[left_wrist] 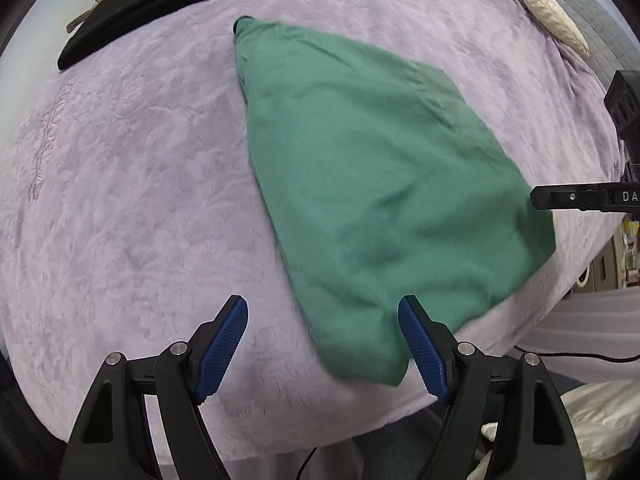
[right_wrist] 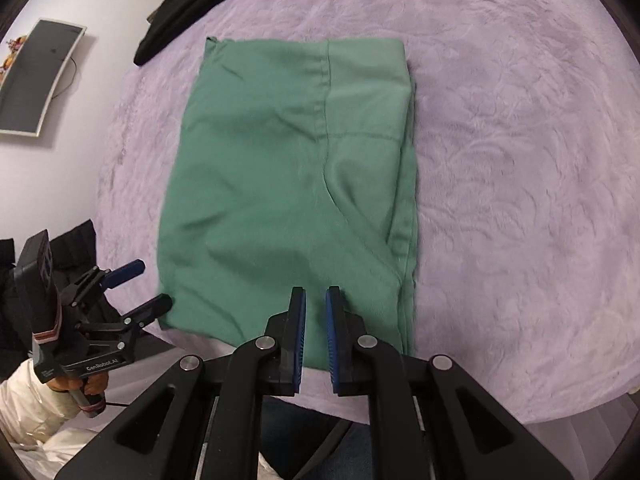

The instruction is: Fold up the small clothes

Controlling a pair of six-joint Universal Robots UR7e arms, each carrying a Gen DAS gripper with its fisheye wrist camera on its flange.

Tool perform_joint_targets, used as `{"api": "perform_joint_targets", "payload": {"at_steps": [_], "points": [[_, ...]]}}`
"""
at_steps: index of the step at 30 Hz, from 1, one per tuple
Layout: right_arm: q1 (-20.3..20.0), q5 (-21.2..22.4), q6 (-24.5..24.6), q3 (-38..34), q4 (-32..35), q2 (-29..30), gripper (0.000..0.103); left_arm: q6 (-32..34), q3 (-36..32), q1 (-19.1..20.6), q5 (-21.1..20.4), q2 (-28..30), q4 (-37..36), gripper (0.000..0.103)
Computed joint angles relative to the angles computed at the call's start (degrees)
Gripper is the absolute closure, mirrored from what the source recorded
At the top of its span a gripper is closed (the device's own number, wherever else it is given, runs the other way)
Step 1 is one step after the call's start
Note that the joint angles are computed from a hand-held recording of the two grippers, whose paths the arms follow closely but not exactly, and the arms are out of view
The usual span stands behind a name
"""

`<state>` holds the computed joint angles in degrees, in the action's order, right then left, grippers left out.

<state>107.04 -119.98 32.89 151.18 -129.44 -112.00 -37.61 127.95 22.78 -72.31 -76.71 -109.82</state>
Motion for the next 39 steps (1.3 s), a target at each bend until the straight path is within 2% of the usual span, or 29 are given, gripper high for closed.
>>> {"api": "perform_joint_targets", "payload": {"at_steps": [2,4,6,12,21,24,30,39], "points": [[-3.23,-1.05,-0.06,2.16,0.36,-0.72,0.093,-1.40,2.02,-0.90,0.52,-0.33,-0.46,0.024],[-7.58,0.10,-1.14,4.65,-0.76,-3.99,0.097,-3.00,3.36,-0.09,-0.14,-0.92,-2.16,0.024],[-9.14,1.45,-0.70,5.59,-1.05,-7.30,0.097,-4.53,3.42,1.02,-1.19,-1.21,-2.87,0.020],[-3.53,-0.32,4.44,3.03,4.91,-7.82,0.092,-5.58,2.45,-1.06,0.89,-0.87,-0.45,0.020],[0.51,-0.70,8.86,2.05,7.34,-9.72,0.092,-7.93,1.77,-1.01,2.30,-2.50,1.82,0.020],[3.63,-1.28,12.60,1.74,4.07,-4.81,0.092,-8.41,1.78,-1.35,2.73,-2.95,2.41,0.020],[6.44,-1.88,15.26,1.33,4.20,-4.36,0.092,-9.66,1.81,-2.11,3.16,-3.70,3.55,0.020],[8.14,-3.14,17.08,0.35,3.63,-2.88,0.091,-11.74,1.09,-1.97,3.44,-4.12,5.16,0.020]]}}
